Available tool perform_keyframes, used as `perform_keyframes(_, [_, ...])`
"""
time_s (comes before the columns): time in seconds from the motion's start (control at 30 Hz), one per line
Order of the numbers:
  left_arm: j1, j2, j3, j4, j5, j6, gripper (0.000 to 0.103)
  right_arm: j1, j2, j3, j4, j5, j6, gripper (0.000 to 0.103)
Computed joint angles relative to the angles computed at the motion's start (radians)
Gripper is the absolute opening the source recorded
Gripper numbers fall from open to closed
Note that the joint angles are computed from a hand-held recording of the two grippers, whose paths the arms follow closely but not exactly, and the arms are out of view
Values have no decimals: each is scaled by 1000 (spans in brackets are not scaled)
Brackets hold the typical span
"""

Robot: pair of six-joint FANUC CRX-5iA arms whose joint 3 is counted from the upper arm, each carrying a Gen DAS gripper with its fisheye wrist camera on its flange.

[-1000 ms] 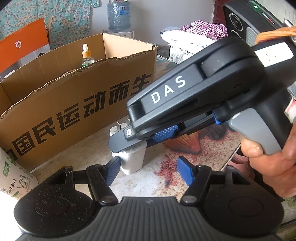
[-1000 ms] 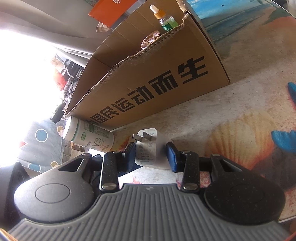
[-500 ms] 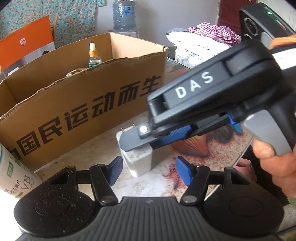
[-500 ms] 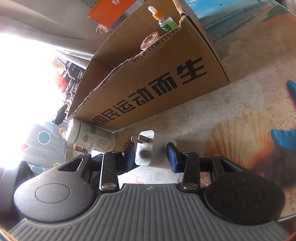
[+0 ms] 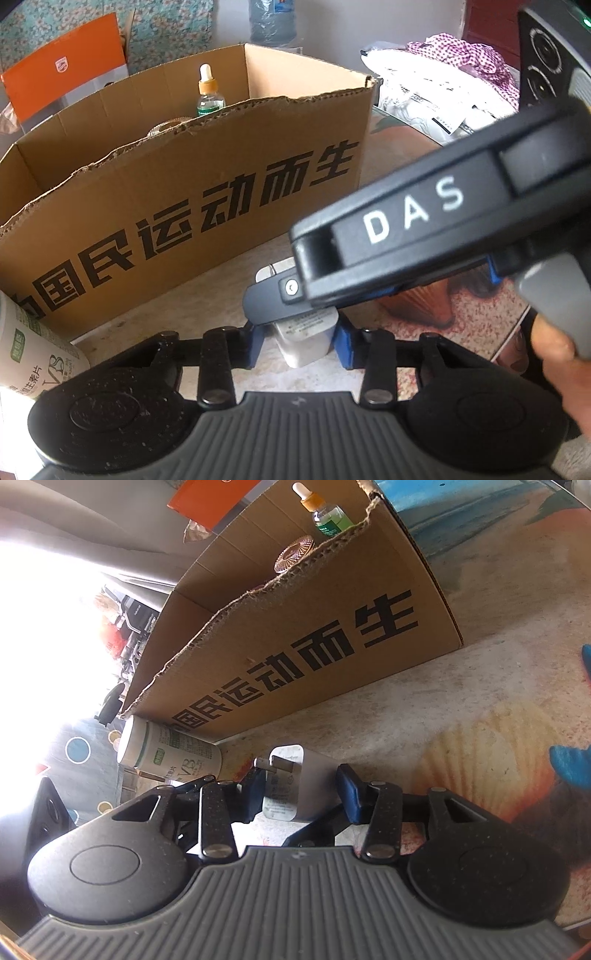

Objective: Organize rigid objects
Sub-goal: 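Lift the charger plug with the right tool and carry it into the box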

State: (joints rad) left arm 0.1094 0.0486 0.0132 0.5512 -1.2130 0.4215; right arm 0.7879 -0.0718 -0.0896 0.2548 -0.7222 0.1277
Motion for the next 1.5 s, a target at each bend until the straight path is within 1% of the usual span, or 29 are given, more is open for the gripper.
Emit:
perform_keyframes(0.17, [-13, 2, 11, -16, 11, 30, 38, 5, 1, -7, 28, 5, -13, 43])
perform_keyframes(0.3, [-19, 3, 17, -29, 18, 45, 38, 7, -1, -8, 32, 7, -15, 40])
perform_keyframes(0.43, [-16, -8, 11, -37, 19, 65, 38, 11, -3, -9, 34, 6, -19, 40])
perform_keyframes(0.77, [-12, -23, 4, -27, 27, 67, 38, 23, -8, -9, 63, 3, -29, 40])
perform_keyframes(0.93, [6, -52, -26, -1, 38, 37, 38, 36, -12, -7, 90, -2, -38, 40])
perform_keyframes(1.17, [45, -100, -44, 93, 69, -17, 38, 67, -11, 26, 208, -22, -39, 40])
perform_keyframes(1.27, [51, -109, -33, 137, 94, -31, 38, 70, -2, 63, 253, -26, -10, 41])
perform_keyframes(1.37, [49, -91, 12, 174, 107, -23, 39, 59, 17, 119, 277, -33, 50, 41])
perform_keyframes(1.43, [42, -63, 58, 181, 102, 0, 39, 42, 38, 170, 267, -43, 108, 41])
perform_keyframes(1.5, [28, -19, 128, 174, 90, 46, 39, 17, 66, 234, 235, -59, 187, 41])
